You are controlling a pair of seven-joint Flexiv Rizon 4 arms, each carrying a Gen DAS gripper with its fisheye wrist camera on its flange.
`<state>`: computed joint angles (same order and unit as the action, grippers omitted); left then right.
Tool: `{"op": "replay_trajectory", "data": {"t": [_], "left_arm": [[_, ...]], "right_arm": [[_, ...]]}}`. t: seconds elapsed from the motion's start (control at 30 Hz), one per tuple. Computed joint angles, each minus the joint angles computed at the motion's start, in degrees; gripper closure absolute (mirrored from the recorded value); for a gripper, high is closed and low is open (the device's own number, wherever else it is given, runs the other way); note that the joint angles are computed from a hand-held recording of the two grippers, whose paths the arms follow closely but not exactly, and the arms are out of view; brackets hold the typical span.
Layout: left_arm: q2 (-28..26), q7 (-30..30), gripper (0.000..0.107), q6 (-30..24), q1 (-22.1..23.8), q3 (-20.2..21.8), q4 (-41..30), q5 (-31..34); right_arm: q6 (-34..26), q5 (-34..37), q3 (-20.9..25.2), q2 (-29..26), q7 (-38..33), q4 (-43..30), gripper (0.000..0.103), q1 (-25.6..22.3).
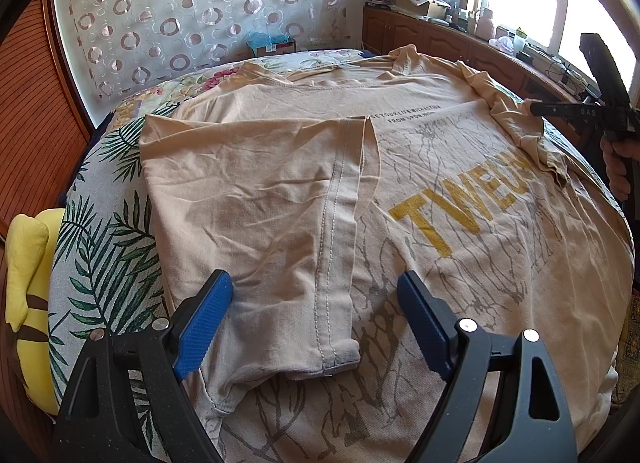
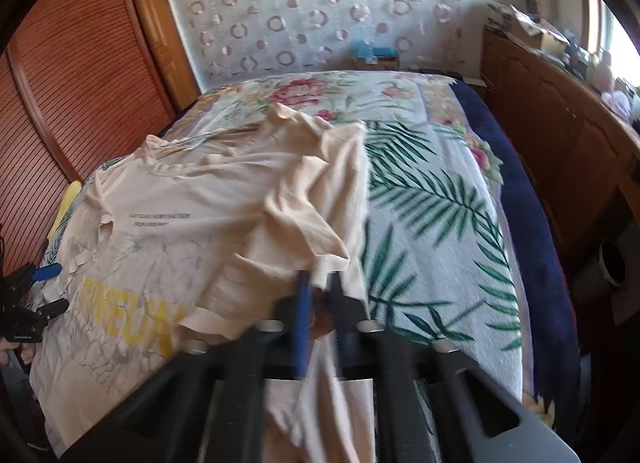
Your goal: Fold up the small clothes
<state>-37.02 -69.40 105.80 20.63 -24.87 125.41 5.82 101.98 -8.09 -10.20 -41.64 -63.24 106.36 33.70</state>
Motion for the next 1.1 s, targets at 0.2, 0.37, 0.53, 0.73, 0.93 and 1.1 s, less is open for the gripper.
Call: {"op": "replay_trajectory", "data": {"t": [0.2, 0.37, 0.53, 0.73, 0.93, 1.1], "left_arm": [[-0.06, -0.05, 0.022, 0.03, -0.02, 0.03, -0.07, 0.05], [-0.08, -0.08, 0.022, 0.04, -0.03, 0.05, -0.08, 0.08], [-0.1, -0.08, 0.022, 0.03, -0.02, 0.04, -0.11, 0.1], [-0.12, -0.08, 0.022, 0.14, 0.03, 0.01, -0.06, 0.15], [-0.16, -0.11, 0.022, 0.12, 0.01, 0.03, -0.12, 0.18], [-0.11, -0.14, 0.022, 0.14, -0.15, 0.19, -0.15, 0.16]], "right_arm": [[0.21, -3.36, 5.97, -0.06, -2.15, -4.43, 0.1, -2.64], [-4.59, -6.23, 7.16, -3.04, -1.94, -11.82, 0.1, -1.41], [-6.04, -7.02, 5.39, -5.52, 0.95, -15.61, 0.076, 0.48], [-4.73, -5.74, -3.87, -3.61, 3.95, -10.27, 0.062, 6.54], [-7.04, -5.86, -10.28, -5.16, 6.47, -7.97, 0.061, 9.2], [-7.86, -6.57, -8.91, -6.88, 8.11, -8.92, 0.061, 6.74]]}}
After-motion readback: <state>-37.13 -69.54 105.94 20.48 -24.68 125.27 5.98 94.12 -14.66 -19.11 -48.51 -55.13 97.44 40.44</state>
